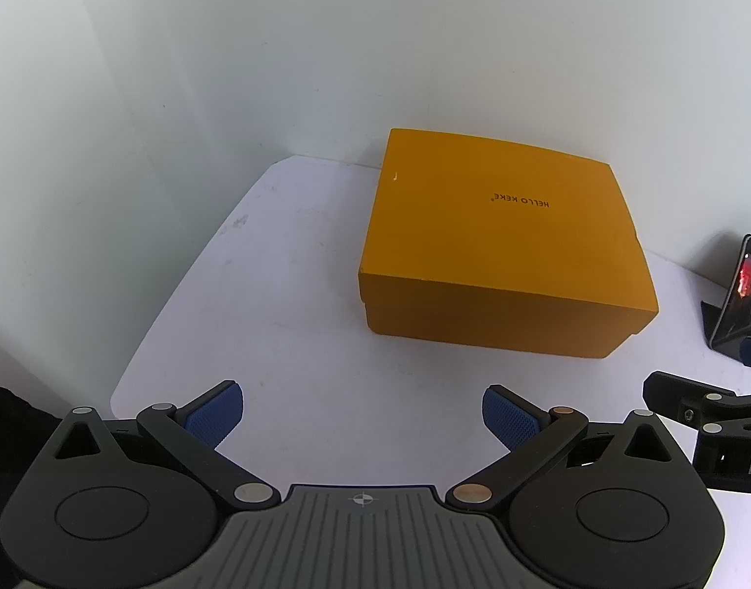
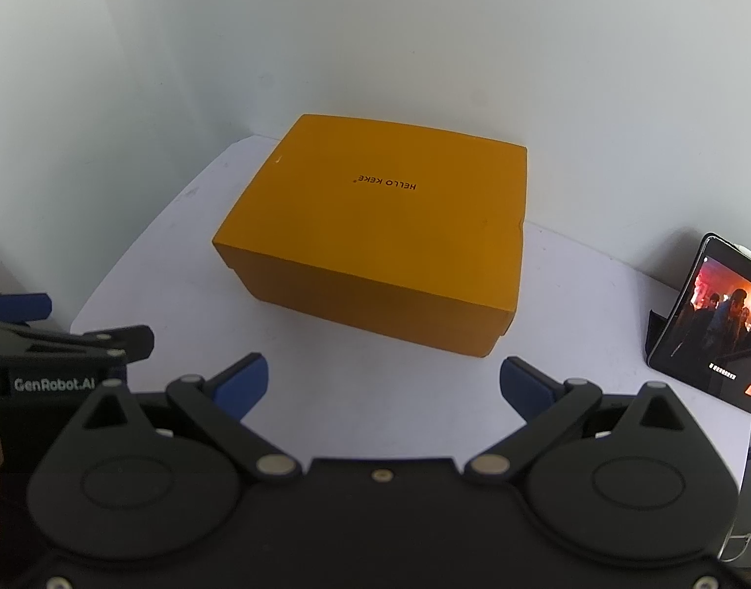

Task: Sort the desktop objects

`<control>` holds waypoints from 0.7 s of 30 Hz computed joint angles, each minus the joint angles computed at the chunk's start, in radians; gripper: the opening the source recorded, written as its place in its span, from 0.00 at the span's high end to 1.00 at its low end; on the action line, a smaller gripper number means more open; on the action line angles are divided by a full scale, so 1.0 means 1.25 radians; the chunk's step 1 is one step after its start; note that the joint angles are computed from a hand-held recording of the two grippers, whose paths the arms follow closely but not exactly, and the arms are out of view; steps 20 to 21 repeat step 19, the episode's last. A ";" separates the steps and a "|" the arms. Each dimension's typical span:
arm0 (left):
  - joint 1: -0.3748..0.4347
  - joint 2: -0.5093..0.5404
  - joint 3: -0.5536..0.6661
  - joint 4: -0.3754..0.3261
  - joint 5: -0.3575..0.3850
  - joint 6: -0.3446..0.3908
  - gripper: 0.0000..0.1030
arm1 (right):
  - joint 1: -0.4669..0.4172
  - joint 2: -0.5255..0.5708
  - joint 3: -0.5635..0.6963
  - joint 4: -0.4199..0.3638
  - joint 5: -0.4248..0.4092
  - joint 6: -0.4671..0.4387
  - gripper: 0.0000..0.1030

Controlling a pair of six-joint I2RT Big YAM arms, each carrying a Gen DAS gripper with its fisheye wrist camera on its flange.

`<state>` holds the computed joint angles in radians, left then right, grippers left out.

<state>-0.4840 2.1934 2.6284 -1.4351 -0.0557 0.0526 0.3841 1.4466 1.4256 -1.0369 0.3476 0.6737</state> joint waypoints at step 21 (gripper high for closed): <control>-0.003 0.003 0.008 0.003 0.000 -0.004 0.00 | 0.015 -0.003 0.009 -0.012 0.013 0.013 0.01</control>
